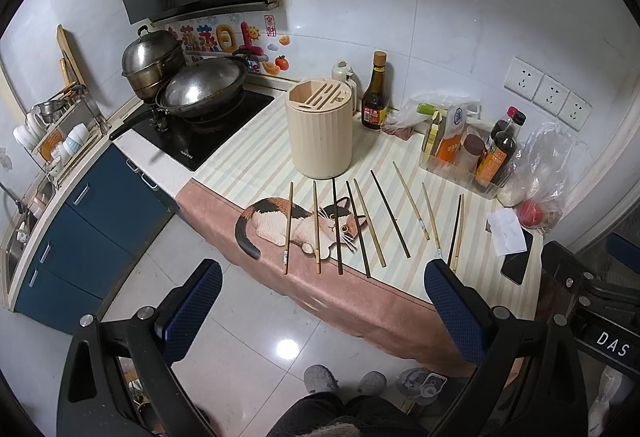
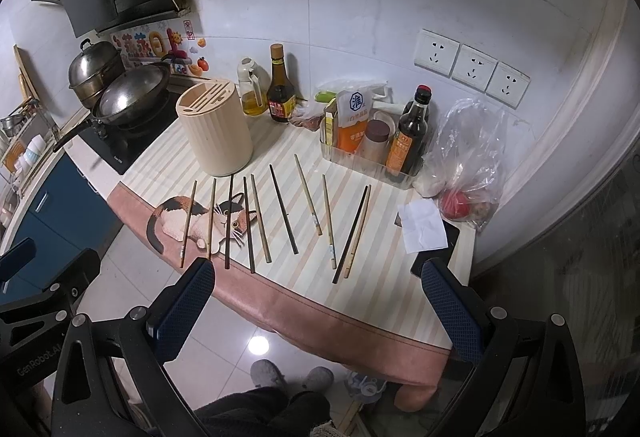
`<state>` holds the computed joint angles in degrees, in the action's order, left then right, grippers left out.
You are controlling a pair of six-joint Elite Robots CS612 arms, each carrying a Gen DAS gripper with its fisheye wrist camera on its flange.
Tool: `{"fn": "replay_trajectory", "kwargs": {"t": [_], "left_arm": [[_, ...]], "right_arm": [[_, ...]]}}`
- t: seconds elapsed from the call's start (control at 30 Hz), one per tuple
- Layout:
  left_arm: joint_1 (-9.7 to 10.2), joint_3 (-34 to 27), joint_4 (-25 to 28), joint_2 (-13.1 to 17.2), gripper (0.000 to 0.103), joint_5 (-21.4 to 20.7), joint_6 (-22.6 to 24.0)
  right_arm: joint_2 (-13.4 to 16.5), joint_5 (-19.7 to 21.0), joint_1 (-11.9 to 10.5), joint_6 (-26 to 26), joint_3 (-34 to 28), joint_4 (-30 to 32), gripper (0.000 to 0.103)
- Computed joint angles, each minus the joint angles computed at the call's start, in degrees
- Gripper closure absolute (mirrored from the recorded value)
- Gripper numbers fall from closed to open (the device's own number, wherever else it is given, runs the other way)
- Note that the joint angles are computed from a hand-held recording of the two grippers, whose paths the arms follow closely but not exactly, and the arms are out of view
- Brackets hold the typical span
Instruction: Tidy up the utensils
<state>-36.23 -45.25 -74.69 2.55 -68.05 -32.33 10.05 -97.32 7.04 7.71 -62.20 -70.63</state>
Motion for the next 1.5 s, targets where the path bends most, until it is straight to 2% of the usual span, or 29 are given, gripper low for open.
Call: {"fn": "replay_trajectory", "kwargs": {"t": [0.07,0.1,0.43,0.47,0.6,0.67,1.03,1.23,1.37,1.5], "left_arm": [[0.03,0.7,-0.5,-0.3,0.0,0.0,0.0],[-0.07,-1.4,0.9,0.5,0.0,0.3,-0.1],[0.06,1.7,-1.6,-0.6,0.0,0.4,-0.1],[-0.1,-0.3,0.1,0.1,0.0,0.5,-0.2],[-0.05,1.0,-0.8,-0.4,0.0,0.6,-0.1],[-0.11,-0.5,0.2,0.2,0.0,0.6,-0.1],[-0.16,-0.5,-0.1,0.2,0.0,0.5,0.2],[0.72,3.6,-5.2,-1.5,0.0,0.5,2.9],[1.76,5.1,-11.8,-0.7,0.0,3.0,5.2],[2.8,9.5,-15.7,-1.0,0.0,5.0,5.9]], "right_arm": [[-0.1,0.0,-0.1,-0.1,0.1,-0.1,0.0],[-0.1,0.1,-0.1,-0.1,0.1,-0.1,0.0],[-0.5,0.1,-0.1,-0.1,0.7,-0.7,0.0],[-0.5,0.1,-0.1,-0.1,0.7,-0.8,0.0],[-0.6,0.2,-0.2,-0.1,0.9,-0.8,0.0],[-0.6,0.0,-0.1,-0.1,0.9,-0.8,0.0],[-1.1,0.0,-0.1,0.8,1.5,-0.8,0.0],[-1.0,0.4,0.1,5.9,1.7,-2.3,0.0],[0.2,-0.3,0.3,7.8,2.5,-7.0,0.0],[1.0,-1.1,0.5,9.0,4.4,-8.4,0.0]]}}
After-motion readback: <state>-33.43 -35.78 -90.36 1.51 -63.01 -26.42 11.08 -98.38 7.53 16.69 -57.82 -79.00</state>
